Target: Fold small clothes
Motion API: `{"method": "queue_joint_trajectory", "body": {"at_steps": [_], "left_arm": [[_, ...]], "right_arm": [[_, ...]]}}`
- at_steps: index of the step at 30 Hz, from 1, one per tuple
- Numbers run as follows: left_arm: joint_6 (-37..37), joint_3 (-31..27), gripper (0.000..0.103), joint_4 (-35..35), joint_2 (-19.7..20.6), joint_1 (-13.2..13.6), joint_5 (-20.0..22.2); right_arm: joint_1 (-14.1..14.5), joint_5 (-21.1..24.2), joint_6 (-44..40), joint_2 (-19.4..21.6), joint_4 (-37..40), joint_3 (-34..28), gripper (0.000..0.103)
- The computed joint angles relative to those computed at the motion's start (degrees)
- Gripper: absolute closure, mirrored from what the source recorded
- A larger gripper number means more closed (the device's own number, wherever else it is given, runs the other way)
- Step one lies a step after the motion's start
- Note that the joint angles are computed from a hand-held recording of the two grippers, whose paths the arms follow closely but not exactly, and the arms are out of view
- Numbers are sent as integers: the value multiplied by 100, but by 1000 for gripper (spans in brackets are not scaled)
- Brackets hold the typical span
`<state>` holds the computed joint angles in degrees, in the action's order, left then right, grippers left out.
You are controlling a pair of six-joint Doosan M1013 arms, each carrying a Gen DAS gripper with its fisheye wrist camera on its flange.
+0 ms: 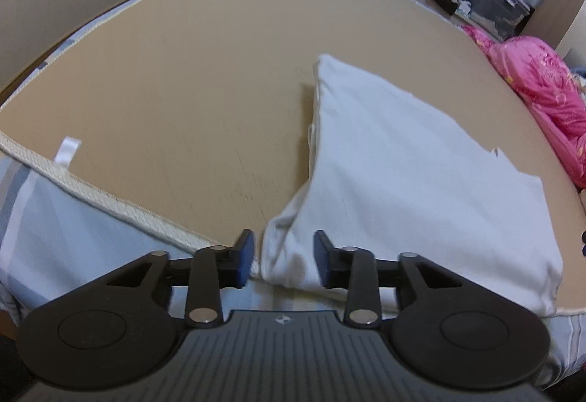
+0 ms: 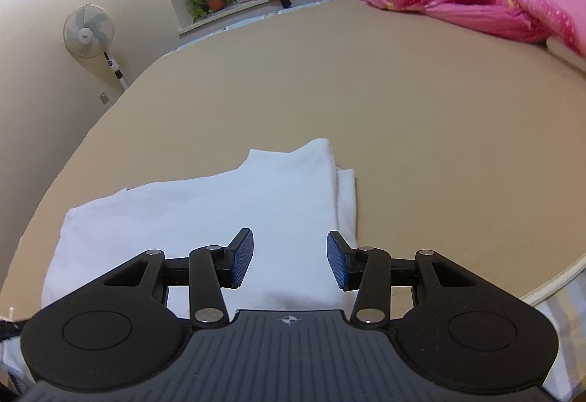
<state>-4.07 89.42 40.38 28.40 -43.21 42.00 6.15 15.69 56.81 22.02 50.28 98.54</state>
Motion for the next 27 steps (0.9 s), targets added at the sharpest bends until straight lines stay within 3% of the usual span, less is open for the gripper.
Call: {"method": "queue_joint_trajectory", "body": {"at_steps": [6, 11, 17, 27], "left_arm": [[64, -137, 44, -513, 146, 27, 192], [-373, 61, 43, -974, 89, 109, -158], [-490, 31, 43, -812, 119, 131, -405], [-248, -166, 45, -698, 189, 33, -134]], "right_arm": [[20, 71, -69, -2, 84, -19, 57], [25, 81, 119, -4, -122, -19, 57], [28, 114, 367, 10, -266, -53, 56], [50, 123, 622, 30, -588, -75, 55]]}}
